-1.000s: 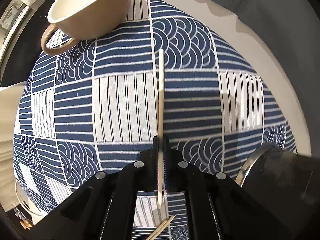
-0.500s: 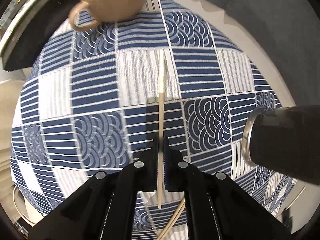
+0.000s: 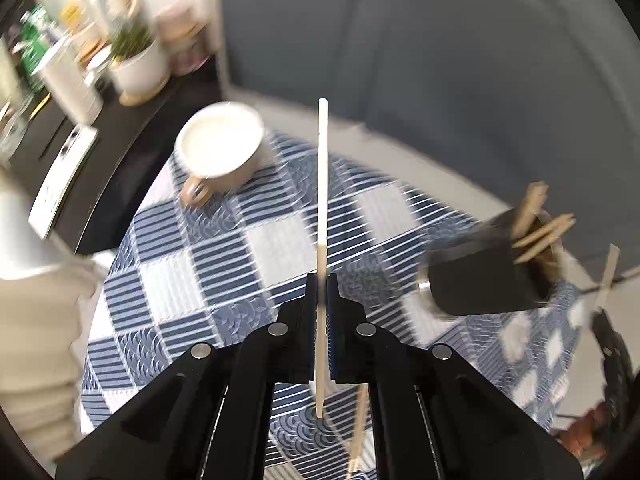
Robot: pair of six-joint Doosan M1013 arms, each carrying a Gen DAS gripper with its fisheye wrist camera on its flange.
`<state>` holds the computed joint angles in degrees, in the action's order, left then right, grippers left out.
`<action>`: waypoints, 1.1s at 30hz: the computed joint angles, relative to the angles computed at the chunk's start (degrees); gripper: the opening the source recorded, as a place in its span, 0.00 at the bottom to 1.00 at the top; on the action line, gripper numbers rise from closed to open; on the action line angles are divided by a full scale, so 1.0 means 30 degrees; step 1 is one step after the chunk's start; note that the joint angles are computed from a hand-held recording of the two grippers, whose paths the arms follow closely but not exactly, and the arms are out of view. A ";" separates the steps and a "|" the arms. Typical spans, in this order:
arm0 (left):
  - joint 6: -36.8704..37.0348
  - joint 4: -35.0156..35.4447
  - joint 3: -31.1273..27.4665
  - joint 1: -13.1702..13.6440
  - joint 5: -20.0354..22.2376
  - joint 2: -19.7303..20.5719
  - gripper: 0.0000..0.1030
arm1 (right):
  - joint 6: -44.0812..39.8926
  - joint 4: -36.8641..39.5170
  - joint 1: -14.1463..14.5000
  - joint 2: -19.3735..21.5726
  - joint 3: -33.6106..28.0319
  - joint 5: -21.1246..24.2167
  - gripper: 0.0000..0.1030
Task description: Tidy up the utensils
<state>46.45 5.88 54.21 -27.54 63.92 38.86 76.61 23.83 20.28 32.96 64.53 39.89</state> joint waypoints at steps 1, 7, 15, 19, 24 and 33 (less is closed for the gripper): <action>0.0240 -0.0056 0.0016 -0.0002 -0.0261 -0.0149 0.05 | 0.0086 0.0043 0.0034 0.0046 -0.0202 -0.0130 0.05; 0.2764 -0.1659 -0.1070 0.0034 -0.1821 -0.0206 0.05 | 0.0952 -0.0108 0.0098 0.0274 -0.0880 -0.0848 0.05; 0.6902 -0.4468 -0.2495 -0.0026 -0.4901 0.0326 0.05 | 0.1698 0.0221 -0.0019 0.0587 -0.1558 -0.2112 0.05; 0.9611 -0.6610 -0.2234 -0.0039 -0.7285 0.0400 0.05 | 0.0727 0.1977 -0.0238 0.0813 -0.1799 -0.3035 0.05; 1.1880 -0.8601 -0.2061 -0.0051 -0.9093 0.0818 0.05 | -0.0557 0.4208 -0.0574 0.1411 -0.2449 -0.3222 0.05; 1.3283 -0.9580 -0.1723 -0.0142 -1.0759 0.1527 0.05 | -0.2150 0.5627 -0.0869 0.3141 -0.4471 -0.2510 0.05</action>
